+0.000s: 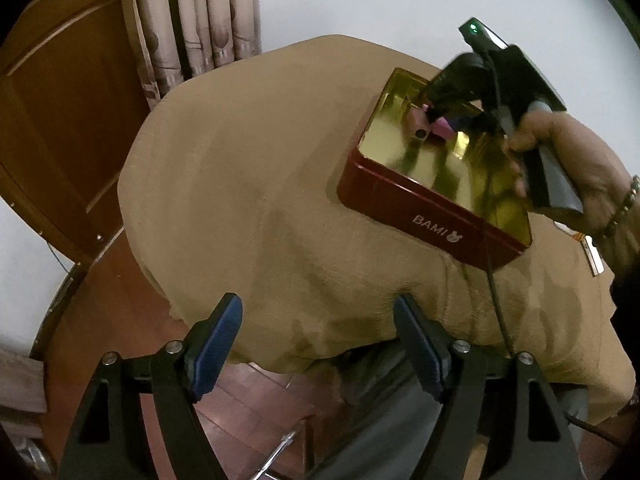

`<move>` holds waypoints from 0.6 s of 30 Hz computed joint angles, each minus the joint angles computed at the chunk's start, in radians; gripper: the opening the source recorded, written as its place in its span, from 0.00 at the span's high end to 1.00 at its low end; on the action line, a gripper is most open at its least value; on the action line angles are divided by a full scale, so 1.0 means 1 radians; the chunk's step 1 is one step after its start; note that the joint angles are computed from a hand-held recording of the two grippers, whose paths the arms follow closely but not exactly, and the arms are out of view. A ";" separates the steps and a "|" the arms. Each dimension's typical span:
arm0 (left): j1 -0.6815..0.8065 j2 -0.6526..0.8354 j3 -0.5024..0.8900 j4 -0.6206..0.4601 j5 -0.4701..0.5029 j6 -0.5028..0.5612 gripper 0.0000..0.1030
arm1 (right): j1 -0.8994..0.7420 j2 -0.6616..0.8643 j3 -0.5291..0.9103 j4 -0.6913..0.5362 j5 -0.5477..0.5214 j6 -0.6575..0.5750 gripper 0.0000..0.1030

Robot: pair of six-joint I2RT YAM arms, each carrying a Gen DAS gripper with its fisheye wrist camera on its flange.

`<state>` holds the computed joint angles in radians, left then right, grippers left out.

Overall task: Organize rigid objects
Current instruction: 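Carry the pink block with the right gripper into the tin and release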

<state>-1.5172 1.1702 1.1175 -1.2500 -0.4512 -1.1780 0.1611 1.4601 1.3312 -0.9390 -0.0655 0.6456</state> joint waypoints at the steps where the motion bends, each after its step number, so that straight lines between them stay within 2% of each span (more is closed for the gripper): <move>1: 0.000 0.000 0.000 0.000 0.001 -0.006 0.28 | 0.012 0.019 0.007 0.020 0.005 0.019 0.71; 6: -0.012 0.014 0.007 -0.015 -0.008 -0.037 0.27 | 0.019 -0.008 -0.056 0.162 -0.103 0.118 0.70; 10: -0.048 0.023 0.020 -0.028 -0.052 -0.061 0.27 | 0.060 -0.062 -0.049 0.138 0.065 0.095 0.66; 14: -0.109 0.041 0.050 -0.039 -0.122 -0.061 0.27 | 0.040 -0.327 -0.233 0.223 0.053 0.044 0.63; 18: -0.166 0.080 0.093 -0.038 -0.153 -0.028 0.27 | 0.111 -0.625 -0.390 0.142 0.204 0.027 0.63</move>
